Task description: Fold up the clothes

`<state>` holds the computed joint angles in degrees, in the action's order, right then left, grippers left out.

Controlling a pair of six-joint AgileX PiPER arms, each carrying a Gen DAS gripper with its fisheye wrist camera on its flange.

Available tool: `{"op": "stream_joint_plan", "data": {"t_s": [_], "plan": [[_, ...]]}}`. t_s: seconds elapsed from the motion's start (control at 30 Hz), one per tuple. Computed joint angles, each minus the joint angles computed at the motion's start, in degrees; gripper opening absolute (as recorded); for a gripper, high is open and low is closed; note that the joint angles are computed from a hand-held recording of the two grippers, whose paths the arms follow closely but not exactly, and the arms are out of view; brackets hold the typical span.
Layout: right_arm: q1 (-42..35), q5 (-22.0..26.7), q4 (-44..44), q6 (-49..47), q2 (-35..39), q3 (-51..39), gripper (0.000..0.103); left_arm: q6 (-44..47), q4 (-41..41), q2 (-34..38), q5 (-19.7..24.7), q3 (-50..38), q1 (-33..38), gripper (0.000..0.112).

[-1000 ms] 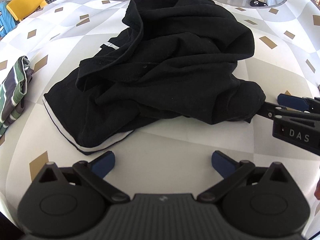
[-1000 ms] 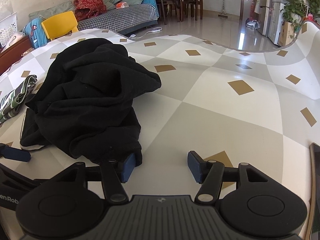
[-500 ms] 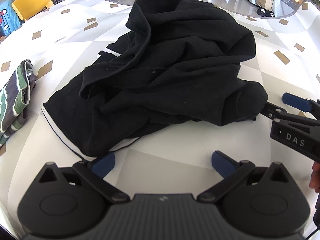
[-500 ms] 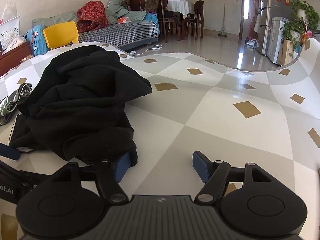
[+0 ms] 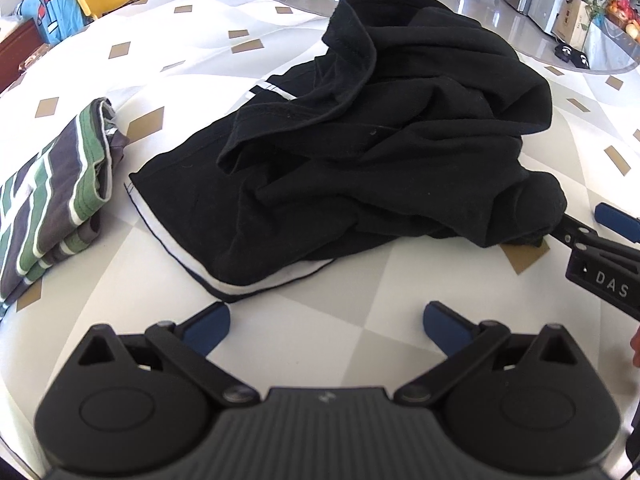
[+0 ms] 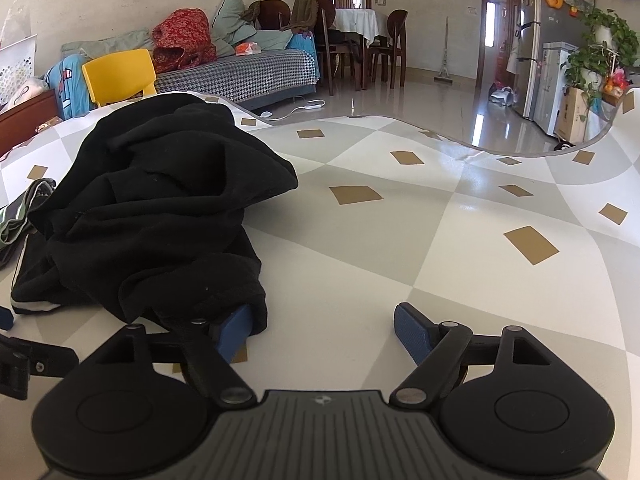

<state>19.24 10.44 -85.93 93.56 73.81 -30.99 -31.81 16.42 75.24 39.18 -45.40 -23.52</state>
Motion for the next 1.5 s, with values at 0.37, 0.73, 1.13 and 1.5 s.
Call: {"op": "stream_joint_plan", "data": {"t_s": [0.37,0.73,1.13,1.5], "plan": [[0.2,0.5,-1.5,2.1,0.5,0.0,0.085,-0.2,0.9,-1.5,-2.0,2.1,0.3,0.103],[0.7,1.0,0.5,0.4,0.0,0.2,0.086,-6.1,3.8,-0.8,0.0,1.2,-1.9,0.103],[0.6,0.9,1.0,-0.2,-0.3,0.4,0.087,1.4,-2.5,0.6,4.4,-2.1,0.5,0.103],[0.8,1.6,1.9,-0.6,-0.1,0.2,0.090,0.2,-2.7,2.0,6.2,-4.1,0.3,0.103]]}}
